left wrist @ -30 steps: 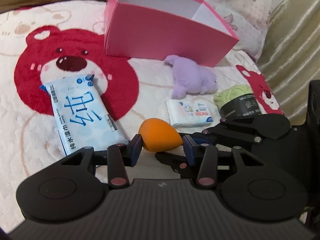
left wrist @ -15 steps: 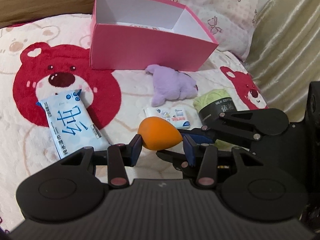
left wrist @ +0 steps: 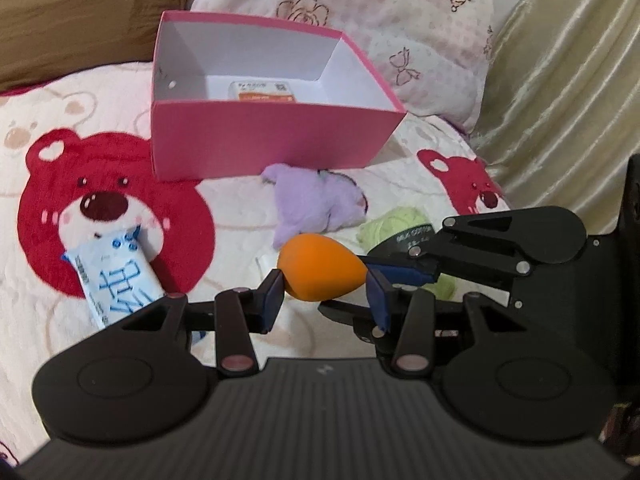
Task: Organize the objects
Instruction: 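Lift the sponge with the left tool and carry it over the pink box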
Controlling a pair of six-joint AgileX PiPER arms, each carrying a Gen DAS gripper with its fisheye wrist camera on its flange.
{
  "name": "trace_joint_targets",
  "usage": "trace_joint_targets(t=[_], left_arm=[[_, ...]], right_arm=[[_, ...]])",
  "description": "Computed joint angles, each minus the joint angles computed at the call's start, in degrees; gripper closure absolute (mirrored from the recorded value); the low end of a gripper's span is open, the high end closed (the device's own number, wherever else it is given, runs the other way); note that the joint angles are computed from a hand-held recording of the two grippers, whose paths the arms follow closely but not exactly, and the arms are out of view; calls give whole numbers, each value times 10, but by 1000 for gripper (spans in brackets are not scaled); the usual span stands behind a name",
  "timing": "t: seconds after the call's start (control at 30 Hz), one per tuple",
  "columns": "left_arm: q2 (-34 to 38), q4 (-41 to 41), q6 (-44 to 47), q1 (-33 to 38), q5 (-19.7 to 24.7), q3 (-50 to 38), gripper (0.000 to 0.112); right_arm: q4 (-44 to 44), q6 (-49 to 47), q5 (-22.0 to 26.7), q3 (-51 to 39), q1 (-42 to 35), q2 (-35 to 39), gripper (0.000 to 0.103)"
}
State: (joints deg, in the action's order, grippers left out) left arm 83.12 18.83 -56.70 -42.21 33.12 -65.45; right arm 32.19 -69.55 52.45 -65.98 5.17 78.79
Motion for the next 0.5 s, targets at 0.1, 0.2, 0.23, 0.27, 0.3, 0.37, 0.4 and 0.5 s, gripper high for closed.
trace_joint_targets(t=[0.1,0.2,0.23,0.27,0.3,0.37,0.4,0.5], left_arm=[[10,-8,21,4,16,-31,69],[23,-18,42,11,38,-66,69],[28,-24,51,14,45,-79,69],[32,-33,62,19,51,-91,69],[36,-40,71,23,57,-102,69],[44,-40,73,27,67,-122,69],[47,-41,72,30,68,-129,69],[58,-19,65,24,76,-151,69]], right_arm=[[3,-3,3,-17,-8,3,73],[1,9,8,-40,-11,11,73],[2,12,11,-49,-13,15,73],[4,15,15,-58,-15,20,73],[7,17,18,-66,-17,24,73],[10,22,25,-84,-22,34,73],[11,24,27,-93,-22,38,73],[11,28,33,-119,-22,52,73]])
